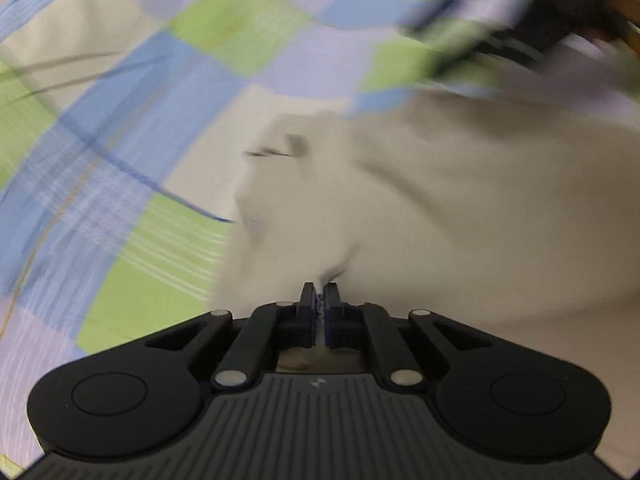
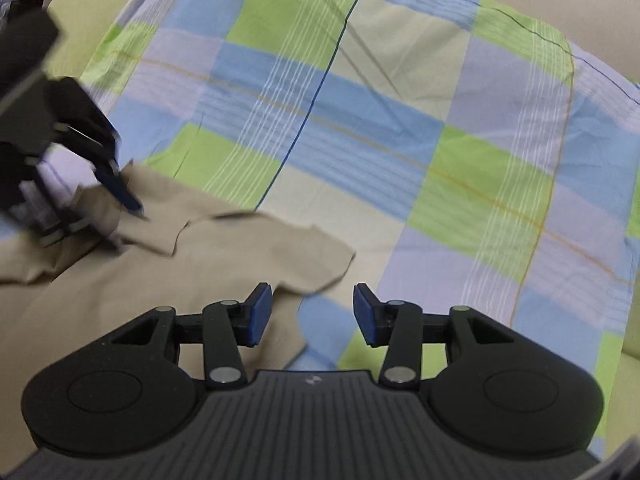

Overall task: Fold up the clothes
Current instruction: 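Lay the shirt flat on the sheet and open both grippers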

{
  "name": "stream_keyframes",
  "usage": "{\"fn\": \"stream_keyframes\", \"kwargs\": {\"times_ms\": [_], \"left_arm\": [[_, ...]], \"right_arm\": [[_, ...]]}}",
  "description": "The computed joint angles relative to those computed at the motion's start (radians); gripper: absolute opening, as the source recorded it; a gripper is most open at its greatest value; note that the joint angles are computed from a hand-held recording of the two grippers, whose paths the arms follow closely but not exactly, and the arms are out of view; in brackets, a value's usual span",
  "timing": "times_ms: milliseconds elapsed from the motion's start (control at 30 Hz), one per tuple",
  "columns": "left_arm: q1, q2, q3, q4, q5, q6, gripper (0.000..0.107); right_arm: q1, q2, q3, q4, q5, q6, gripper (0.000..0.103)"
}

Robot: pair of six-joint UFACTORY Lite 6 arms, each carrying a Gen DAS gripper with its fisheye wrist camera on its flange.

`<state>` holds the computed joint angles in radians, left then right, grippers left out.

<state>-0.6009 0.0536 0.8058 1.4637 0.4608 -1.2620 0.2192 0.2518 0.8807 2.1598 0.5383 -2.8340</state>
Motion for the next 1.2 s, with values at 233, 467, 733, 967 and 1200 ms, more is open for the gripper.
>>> {"fn": "stream_keyframes", "kwargs": {"times_ms": [233,467,733,967,1200], "left_arm": [[0.271,0.125,0.101,0.34,0.189,-0.452,0.017],[0.179,-0.265,-0.24,0.264,0.146,-0.555,0.046],[-0.475,-0.479,-0.517,-0.246,0.386,-0.621,0.05],[-0.707,-0.45,-0.546,-0.358,0.524,-0.785,0.05],[-0.923,-0.385,-0.45,-0.446,0.669,-0.844,0.05]], "right_arm": [[-0.007,0.168,0.093,0.015,0.033,-0.003,0.04],[-0.067,0.147,0.059,-0.139,0.09,0.244,0.04],[-0.103,0.095,0.003,-0.321,0.109,0.582,0.002],[-0.078,0.011,-0.077,0.013,-0.045,0.213,0.0],[-0.148,-0.181,-0.21,0.099,-0.101,0.206,0.008]]}}
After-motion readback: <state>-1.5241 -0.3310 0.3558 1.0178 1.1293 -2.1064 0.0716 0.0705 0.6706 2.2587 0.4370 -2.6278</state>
